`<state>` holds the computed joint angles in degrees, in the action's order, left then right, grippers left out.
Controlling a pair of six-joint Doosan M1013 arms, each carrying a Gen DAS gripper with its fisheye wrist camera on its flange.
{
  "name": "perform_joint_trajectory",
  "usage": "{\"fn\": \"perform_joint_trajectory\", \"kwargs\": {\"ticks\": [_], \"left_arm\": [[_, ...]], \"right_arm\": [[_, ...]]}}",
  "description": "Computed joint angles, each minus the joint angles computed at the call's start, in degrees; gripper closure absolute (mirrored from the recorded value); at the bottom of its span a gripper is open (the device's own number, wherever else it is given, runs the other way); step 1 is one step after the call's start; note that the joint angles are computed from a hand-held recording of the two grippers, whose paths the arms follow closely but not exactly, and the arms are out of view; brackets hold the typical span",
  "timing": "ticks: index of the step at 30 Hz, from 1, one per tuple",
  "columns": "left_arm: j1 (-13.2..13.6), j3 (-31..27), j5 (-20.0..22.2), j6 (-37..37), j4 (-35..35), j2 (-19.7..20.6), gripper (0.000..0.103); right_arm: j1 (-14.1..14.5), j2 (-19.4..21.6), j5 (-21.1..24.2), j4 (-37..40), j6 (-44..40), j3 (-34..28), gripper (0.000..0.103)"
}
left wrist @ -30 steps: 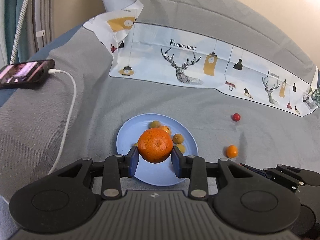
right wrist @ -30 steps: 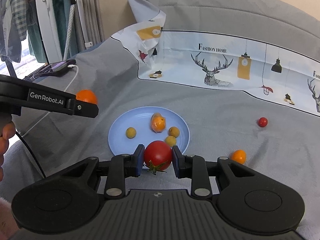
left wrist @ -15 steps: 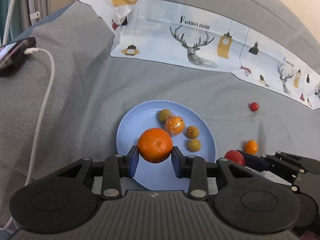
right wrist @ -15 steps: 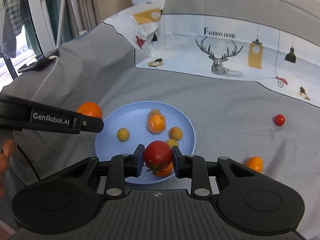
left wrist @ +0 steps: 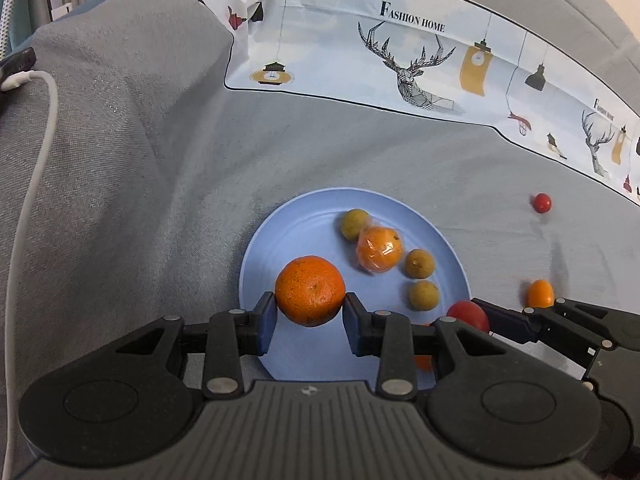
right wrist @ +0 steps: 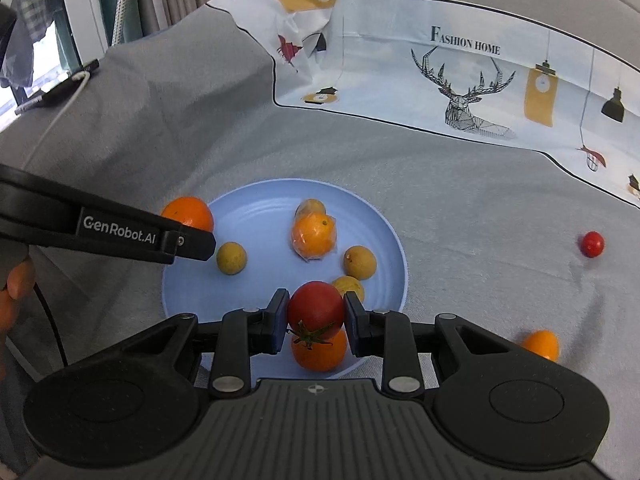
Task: Organize fruits
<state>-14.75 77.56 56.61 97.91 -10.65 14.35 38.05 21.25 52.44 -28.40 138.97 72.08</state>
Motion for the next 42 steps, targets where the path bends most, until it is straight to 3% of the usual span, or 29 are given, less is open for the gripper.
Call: {"fn": "perform_joint_trajectory", "kwargs": {"ticks": [1,2,4,6,9,15,27,42], "left_arm": [[-0.1,0.0,-0.4,0.0,0.3,0.1,0.053],[-0.2,0.0,-0.9,0.4,0.6,0.0,0.03],[-0.3,0.6,-3.4,0.6,1.1,-0.7,0.0],[-0.1,1.6,-5.4,1.5,-0.1,-1.7,0.0],[-0.2,1.7,-4.3,2.0,0.9,-2.5,0.0],[0.0,4.9,-3.5,0.9,2.3,-6.6,0.0],[0.3,10.6,-5.7,-0.7,1.7,-14.2,0.0],[0.0,13.8,-9.1,0.8,0.5,-19.8,0.0]], "right_arm": [[-0.1,0.0,-0.3,0.0,-0.4,0.0,0.072],[-0.3,0.1,-0.7,-0.2,-0.7,0.0,0.07],[-0.5,0.1,-1.1,0.2,-2.1,-0.1,0.051],[-0.2,0.1,-1.0,-0.9,-2.8,-0.3,0.032],[0.6,-0.2,1.6,-2.9,-2.5,-0.6,0.019],[2.6,-2.6,6.9,-0.1,1.3,0.1,0.011],[10.1,-5.7,11.0,-13.6,10.6,1.5,0.006],[14.7,-8.7,12.4,-22.2,19.5,4.1,0.003]]}}
